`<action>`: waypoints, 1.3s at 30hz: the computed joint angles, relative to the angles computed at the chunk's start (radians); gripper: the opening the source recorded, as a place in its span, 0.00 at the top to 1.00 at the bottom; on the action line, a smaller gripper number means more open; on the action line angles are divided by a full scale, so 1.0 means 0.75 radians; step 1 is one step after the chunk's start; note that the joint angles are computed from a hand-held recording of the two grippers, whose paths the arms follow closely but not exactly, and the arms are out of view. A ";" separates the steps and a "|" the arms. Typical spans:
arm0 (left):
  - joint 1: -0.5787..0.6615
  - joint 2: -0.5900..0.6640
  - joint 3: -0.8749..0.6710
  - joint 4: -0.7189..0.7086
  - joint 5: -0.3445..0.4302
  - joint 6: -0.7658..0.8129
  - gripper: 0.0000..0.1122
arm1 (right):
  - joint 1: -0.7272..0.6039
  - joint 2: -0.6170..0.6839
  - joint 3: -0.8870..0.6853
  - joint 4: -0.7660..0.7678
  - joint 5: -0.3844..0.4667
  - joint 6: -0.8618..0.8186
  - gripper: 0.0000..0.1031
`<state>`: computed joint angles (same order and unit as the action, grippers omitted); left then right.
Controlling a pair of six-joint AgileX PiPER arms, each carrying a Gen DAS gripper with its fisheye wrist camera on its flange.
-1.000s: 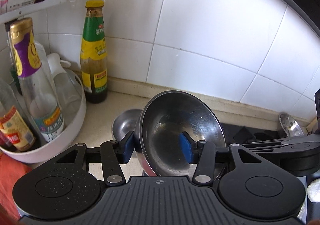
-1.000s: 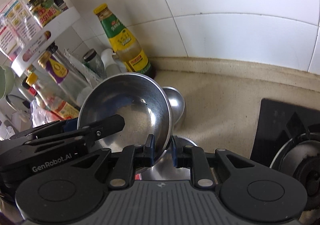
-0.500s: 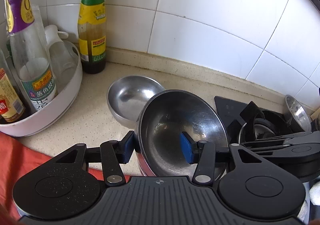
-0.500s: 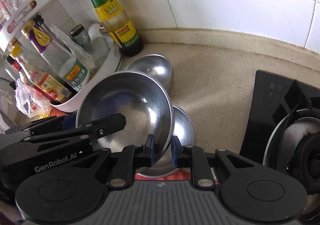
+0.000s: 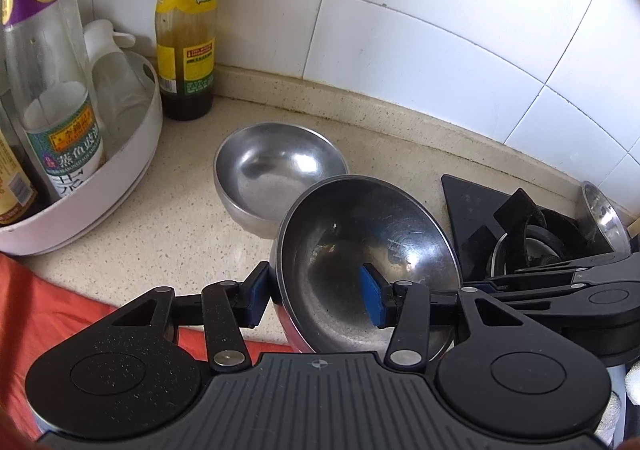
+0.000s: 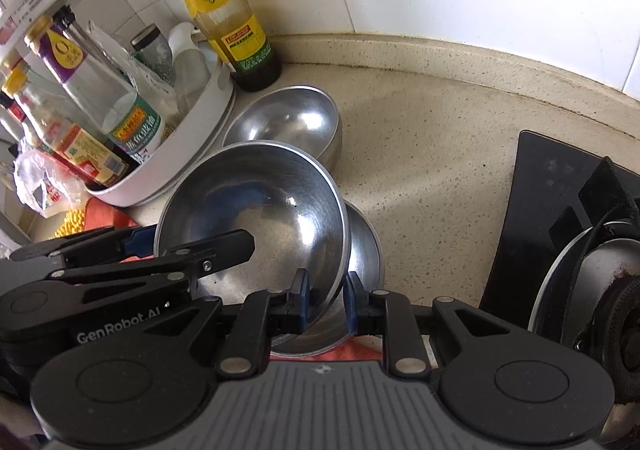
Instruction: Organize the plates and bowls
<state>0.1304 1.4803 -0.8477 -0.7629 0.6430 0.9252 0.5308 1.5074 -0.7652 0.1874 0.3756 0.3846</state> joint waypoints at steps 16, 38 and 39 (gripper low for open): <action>0.134 0.088 -0.156 0.037 0.033 -0.030 0.39 | -0.092 -0.038 -0.034 -0.133 0.046 0.002 0.71; -0.030 0.291 -0.380 0.245 -0.035 -0.439 0.20 | -0.250 0.333 -0.405 0.434 0.037 -0.586 0.62; -0.039 0.309 -0.388 0.254 -0.040 -0.440 0.20 | -0.250 0.359 -0.426 0.436 0.038 -0.583 0.61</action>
<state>0.1010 1.7117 -1.1385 -0.5722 0.6132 0.5954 0.3431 1.7770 -1.0846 0.5145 0.4042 -0.0529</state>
